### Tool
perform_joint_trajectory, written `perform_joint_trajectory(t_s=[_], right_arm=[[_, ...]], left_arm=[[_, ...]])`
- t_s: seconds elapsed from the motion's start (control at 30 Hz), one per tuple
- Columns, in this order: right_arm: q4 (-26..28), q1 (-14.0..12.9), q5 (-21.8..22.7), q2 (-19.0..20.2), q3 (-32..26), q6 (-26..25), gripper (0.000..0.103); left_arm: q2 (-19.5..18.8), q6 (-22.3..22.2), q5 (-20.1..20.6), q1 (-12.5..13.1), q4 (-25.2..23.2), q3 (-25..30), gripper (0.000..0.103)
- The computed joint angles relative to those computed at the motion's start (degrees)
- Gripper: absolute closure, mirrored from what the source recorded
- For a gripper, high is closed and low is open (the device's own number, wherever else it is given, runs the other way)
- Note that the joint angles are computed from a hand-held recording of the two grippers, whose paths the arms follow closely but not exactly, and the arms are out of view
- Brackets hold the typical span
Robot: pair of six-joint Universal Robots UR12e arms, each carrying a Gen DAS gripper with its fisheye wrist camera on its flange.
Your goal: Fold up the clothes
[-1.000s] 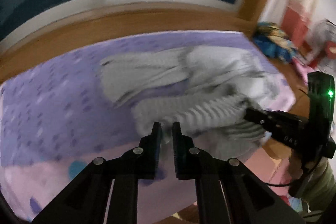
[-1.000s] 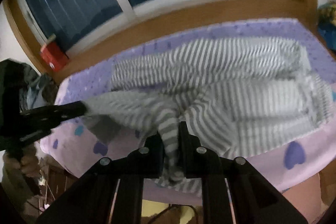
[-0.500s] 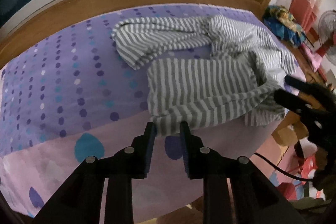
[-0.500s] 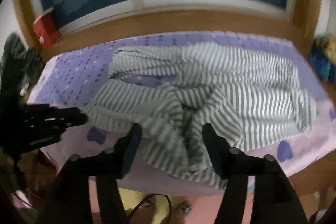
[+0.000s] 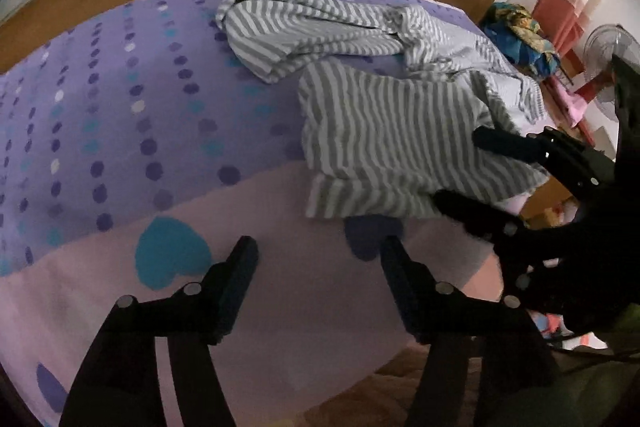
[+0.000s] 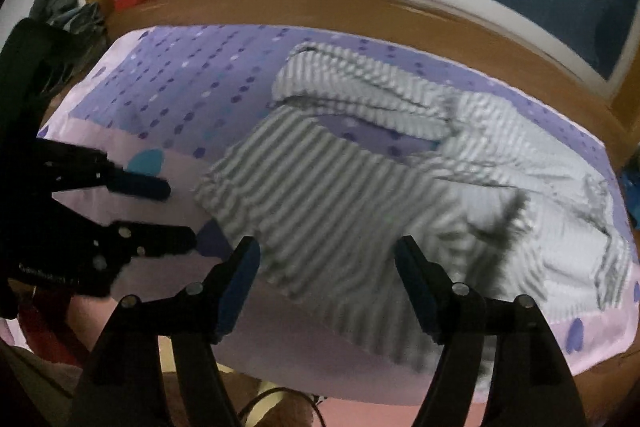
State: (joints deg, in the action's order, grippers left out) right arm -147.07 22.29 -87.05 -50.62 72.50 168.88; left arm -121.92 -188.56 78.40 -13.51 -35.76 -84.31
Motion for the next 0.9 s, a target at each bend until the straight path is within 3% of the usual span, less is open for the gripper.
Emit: perform_joint_trajectory(t_s=[0.23, 0.3, 0.33, 0.37, 0.4, 0.43, 0.47, 0.5, 0.7, 0.9], right_arm=[[2.6, 0.3, -2.0, 1.4, -1.6, 1.0, 0.035], [2.2, 0.3, -2.3, 1.4, -1.3, 0.6, 0.036], [2.2, 0.4, -2.7, 1.5, -1.4, 0.3, 0.038], [2.1, 0.5, -3.0, 1.6, -1.5, 0.2, 0.045], [1.9, 0.5, -2.9, 1.7, -1.6, 0.3, 0.057], [2.0, 0.4, -1.6, 1.7, -1.6, 1.0, 0.065], [2.1, 0.2, 0.1, 1.7, -1.8, 1.8, 0.083], [1.6, 0.1, 1.3, 1.6, -1.7, 2.4, 0.090], [-2.2, 0.6, 11.6, 1.2, -1.8, 0.4, 0.094], [1.4, 2.4, 21.5, 3.5, -6.2, -5.3, 0.094]], left_arm=[[-3.6, 3.4, 3.6, -1.1, 4.1, 3.5, 0.038], [-3.9, 3.8, 2.5, -1.0, 6.1, 3.4, 0.054], [-4.0, 3.8, 1.6, -0.9, 6.6, 3.5, 0.074], [-4.1, 3.3, 0.9, -0.9, 7.0, 3.6, 0.084], [-4.0, 2.9, 0.5, -0.9, 7.3, 3.6, 0.086], [-3.9, 2.7, 0.7, -0.9, 7.6, 3.5, 0.087], [-3.5, 2.6, 1.3, -1.0, 8.2, 3.2, 0.088], [-2.8, 2.6, 2.0, -1.1, 9.1, 2.5, 0.089], [3.2, 1.3, 8.2, -0.8, 13.7, -3.4, 0.090], [8.6, -5.6, 17.0, 0.4, 12.7, -9.6, 0.090]])
